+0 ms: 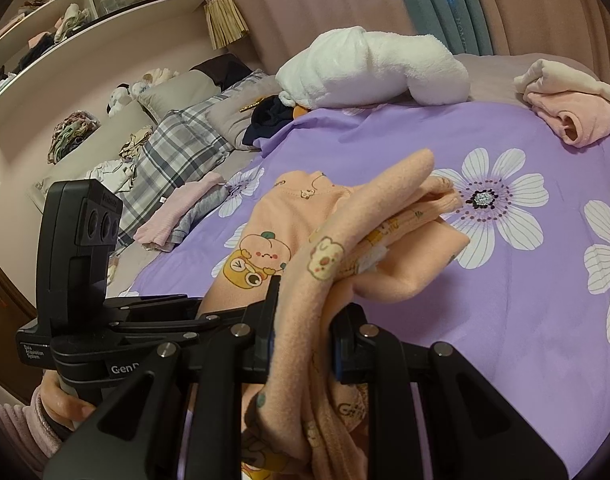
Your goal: Fold small clothes
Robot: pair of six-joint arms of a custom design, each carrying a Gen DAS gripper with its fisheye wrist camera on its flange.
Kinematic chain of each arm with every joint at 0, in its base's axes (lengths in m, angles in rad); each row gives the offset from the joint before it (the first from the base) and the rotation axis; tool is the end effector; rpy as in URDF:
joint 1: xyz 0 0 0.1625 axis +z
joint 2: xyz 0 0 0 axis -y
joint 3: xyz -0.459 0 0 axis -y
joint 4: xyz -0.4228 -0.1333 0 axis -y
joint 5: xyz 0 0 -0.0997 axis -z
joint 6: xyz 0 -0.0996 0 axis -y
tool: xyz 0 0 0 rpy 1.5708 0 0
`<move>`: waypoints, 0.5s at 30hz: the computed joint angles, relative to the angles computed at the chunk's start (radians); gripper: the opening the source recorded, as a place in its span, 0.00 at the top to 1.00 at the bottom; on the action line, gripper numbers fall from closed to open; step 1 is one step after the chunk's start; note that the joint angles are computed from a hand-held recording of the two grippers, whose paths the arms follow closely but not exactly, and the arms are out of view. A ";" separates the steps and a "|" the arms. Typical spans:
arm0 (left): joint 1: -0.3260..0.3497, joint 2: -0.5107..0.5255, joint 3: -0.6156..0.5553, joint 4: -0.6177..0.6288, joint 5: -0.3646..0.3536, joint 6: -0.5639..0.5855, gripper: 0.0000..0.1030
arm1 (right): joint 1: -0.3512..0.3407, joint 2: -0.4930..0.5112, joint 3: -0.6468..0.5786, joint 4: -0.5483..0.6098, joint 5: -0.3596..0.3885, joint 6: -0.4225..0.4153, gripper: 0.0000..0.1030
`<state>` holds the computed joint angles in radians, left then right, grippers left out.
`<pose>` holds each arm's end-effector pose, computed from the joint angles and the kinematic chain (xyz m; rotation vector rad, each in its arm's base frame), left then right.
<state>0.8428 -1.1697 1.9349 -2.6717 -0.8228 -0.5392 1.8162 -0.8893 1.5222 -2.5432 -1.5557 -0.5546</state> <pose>-0.2507 -0.5834 0.2561 0.0720 2.5727 -0.9474 0.3147 -0.7018 0.2082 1.1953 -2.8170 0.5218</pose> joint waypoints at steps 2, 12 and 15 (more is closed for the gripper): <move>0.003 0.001 -0.002 0.002 0.002 0.001 0.77 | 0.001 0.006 -0.006 0.002 -0.002 0.000 0.80; 0.022 0.004 -0.011 0.009 -0.002 0.003 0.77 | 0.006 0.036 -0.034 0.015 -0.014 0.004 0.80; 0.028 0.005 -0.012 0.010 -0.004 0.003 0.77 | 0.008 0.042 -0.037 0.015 -0.019 0.005 0.80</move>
<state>0.8712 -1.1647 1.9228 -2.6615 -0.8269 -0.5360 1.8243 -0.8472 1.4854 -2.5282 -1.5745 -0.5499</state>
